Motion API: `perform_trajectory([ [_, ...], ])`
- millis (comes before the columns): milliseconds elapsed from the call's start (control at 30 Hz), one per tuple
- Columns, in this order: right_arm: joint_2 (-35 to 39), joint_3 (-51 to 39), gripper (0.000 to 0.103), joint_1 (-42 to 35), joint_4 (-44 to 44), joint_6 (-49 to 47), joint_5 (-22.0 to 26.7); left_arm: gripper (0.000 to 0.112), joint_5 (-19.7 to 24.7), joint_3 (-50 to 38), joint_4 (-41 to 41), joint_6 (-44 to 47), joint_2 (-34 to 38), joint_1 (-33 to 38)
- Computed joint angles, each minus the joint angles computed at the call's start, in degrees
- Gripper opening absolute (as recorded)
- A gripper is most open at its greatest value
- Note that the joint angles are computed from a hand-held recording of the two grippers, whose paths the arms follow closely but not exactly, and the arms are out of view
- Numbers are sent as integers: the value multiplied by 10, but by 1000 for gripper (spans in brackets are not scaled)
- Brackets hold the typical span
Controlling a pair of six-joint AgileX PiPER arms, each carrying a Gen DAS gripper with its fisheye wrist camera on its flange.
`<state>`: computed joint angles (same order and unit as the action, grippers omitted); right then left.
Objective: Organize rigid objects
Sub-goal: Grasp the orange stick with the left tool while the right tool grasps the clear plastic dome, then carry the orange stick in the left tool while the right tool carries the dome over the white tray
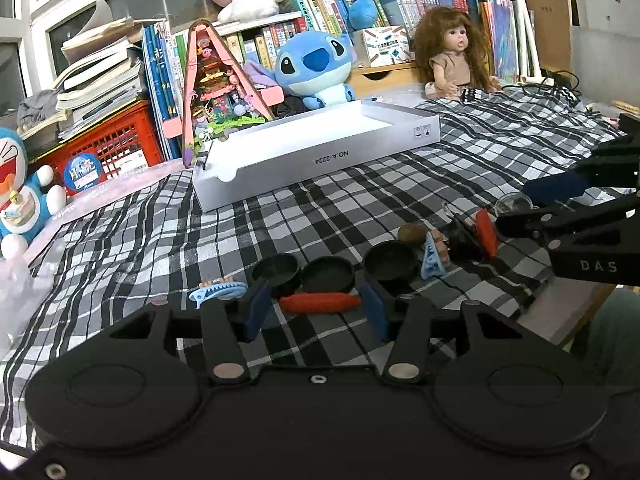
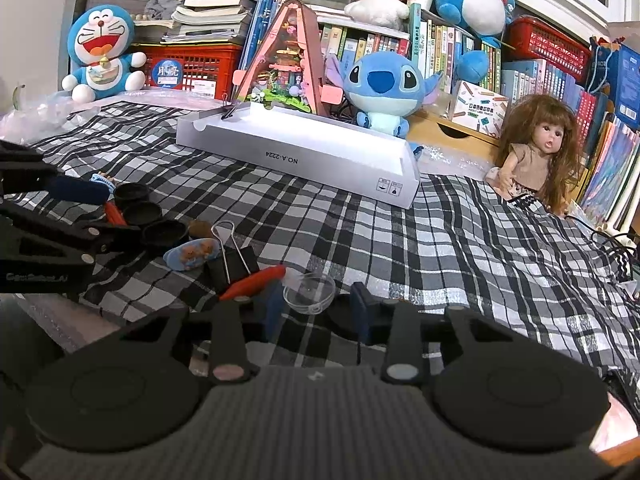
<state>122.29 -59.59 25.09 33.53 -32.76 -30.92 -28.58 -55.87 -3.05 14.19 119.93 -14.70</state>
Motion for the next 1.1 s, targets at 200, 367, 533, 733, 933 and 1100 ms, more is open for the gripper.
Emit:
perform_trajectory([
  [200, 5, -4, 40, 5, 10, -18, -5, 42, -28, 9, 24, -59, 8, 9],
  [367, 6, -6, 34, 7, 13, -14, -5, 42, -20, 15, 27, -85, -2, 12],
  [533, 0, -6, 33, 6, 4, -1, -8, 42, 3, 13, 44, -124, -20, 19],
  [733, -10, -16, 33, -8, -19, 43, 21, 42, 62, -16, 102, -216, -37, 35],
  [933, -21, -36, 33, -29, -49, 97, 66, 42, 113, -63, 179, -311, -38, 52],
  [1100, -30, -75, 33, -57, -103, 169, 130, 42, 160, -126, 313, -447, -34, 61],
])
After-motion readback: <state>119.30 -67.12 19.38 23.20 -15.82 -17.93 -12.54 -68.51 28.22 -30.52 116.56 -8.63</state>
